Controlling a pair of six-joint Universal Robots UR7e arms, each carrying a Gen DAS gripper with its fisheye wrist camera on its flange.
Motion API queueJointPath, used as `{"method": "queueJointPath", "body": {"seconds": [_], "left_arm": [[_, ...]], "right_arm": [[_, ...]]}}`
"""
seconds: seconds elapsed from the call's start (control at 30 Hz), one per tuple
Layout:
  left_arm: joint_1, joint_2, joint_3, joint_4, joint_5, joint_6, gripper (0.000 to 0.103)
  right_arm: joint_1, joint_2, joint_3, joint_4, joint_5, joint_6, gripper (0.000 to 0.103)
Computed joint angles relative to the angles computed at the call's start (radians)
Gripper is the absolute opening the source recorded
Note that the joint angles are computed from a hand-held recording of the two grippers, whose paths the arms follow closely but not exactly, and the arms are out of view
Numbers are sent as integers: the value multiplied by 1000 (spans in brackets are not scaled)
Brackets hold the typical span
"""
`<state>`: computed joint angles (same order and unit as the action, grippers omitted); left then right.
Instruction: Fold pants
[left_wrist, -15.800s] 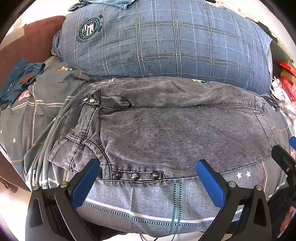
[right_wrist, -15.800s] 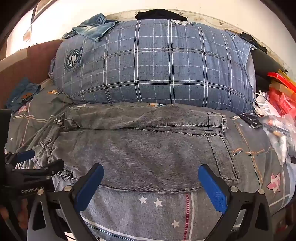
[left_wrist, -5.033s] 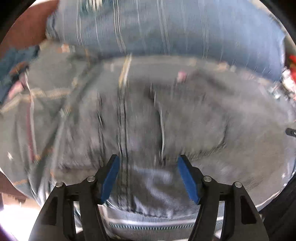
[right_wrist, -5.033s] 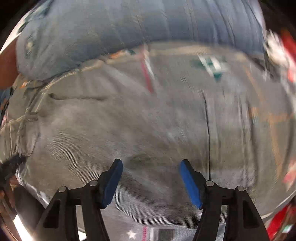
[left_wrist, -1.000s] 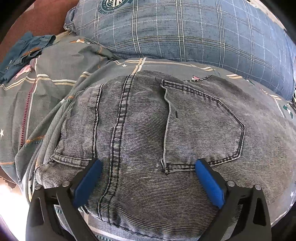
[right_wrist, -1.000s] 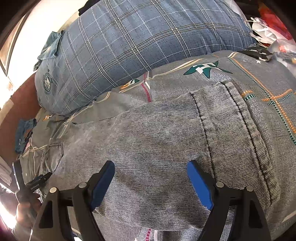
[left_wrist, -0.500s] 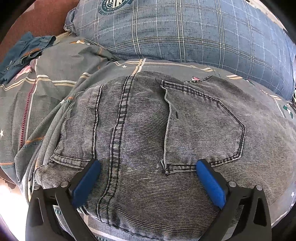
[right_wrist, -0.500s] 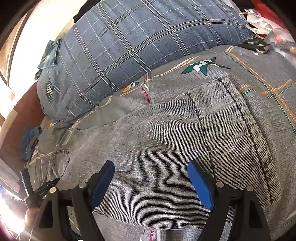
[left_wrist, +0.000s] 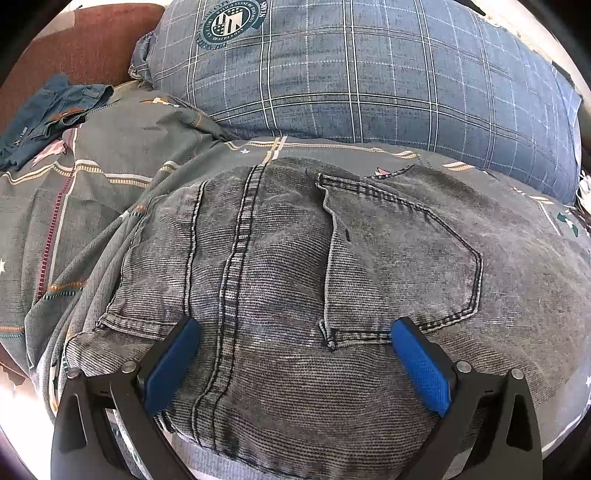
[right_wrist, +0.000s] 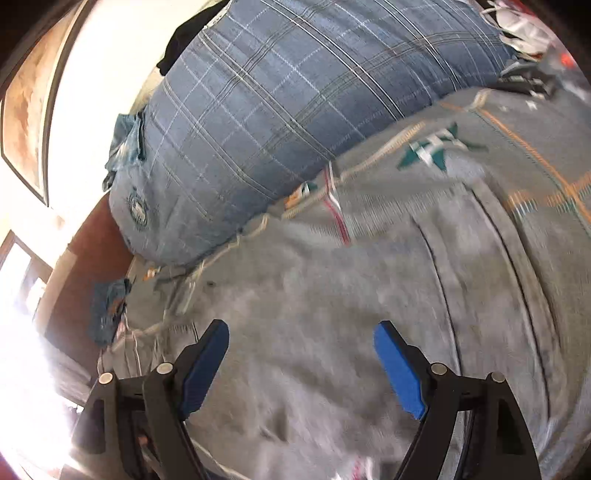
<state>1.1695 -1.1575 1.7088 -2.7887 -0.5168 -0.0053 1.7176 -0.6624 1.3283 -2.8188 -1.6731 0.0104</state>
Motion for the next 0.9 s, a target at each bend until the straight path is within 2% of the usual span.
{"method": "queueJointPath", "body": {"seconds": [0.07,0.13,0.17,0.2,0.23,0.3,0.37,0.47,0.53,0.63,0.7,0.83,0.9], "left_arm": [[0,-2,4,-12,-5,9,103],[0,-1,6,-21,-7,20,103],[0,0,5,-23,-7,22,103],[0,0,6,-24,-8,23,103],[0,-1,6,-23,-10,21,103],[0,-3,7,-26,-15,20,103],[-1,-2,7,-28,-15,17,103],[0,5,2,-36,-9,25,103],[0,6,0,-39,-9,26,103],[0,-1,4,-34,-19,23,103],[-1,-8,12,-52,-30,33,103],[-17,-7,23,-127,-9,78,103],[-42,5,33,-218,23,168,103]], "right_arm": [[-9,57,-124,95,32,41,83],[-14,118,-233,153,-5,49,83],[-20,161,-307,219,-53,70,84],[-38,187,-338,242,-60,133,81],[-49,179,-338,224,-24,193,80],[-43,167,-336,228,-5,203,80],[-30,135,-279,158,-13,186,80],[-25,109,-220,110,-30,167,81],[-39,133,-248,158,-84,159,83],[-46,123,-238,143,-48,190,83],[-36,83,-172,78,-9,169,83],[-30,-48,78,-70,66,176,83],[-35,-97,175,-102,101,193,83]]}}
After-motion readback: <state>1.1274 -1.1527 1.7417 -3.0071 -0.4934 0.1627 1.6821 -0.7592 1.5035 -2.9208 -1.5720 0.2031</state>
